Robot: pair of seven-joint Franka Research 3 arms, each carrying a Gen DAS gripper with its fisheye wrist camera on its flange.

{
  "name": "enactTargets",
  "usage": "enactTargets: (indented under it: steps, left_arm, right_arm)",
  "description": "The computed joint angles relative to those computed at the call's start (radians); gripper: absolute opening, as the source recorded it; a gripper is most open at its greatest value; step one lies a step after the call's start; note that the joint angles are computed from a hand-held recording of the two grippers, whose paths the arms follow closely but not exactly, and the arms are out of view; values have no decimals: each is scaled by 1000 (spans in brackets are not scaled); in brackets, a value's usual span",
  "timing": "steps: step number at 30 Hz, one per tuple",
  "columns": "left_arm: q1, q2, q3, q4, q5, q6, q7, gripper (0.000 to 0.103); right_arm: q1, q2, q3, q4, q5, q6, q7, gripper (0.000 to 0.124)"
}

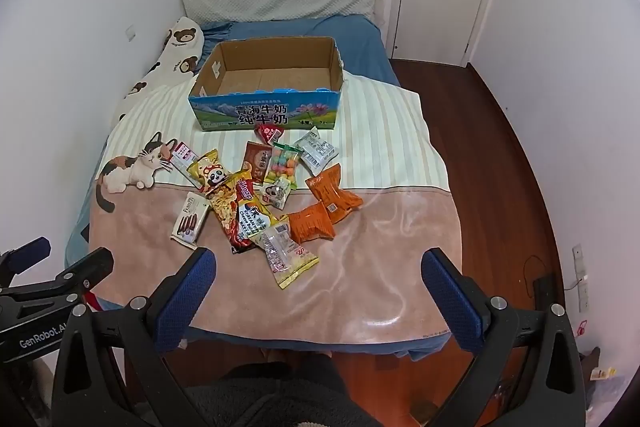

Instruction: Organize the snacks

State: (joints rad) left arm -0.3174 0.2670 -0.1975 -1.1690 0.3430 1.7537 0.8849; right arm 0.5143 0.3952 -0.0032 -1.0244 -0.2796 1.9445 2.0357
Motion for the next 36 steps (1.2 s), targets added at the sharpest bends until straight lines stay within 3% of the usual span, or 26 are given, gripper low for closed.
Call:
enactTargets:
  steps: [15, 36]
  left_arm:
    - [6, -6, -2, -12, -14, 15, -4, 103]
    - [-2, -7, -6, -12, -10, 22, -9, 103]
  right_arm:
    - [13, 46, -12, 80, 0, -50, -10, 103]
    - [3, -17, 0, -33, -9, 13, 7, 103]
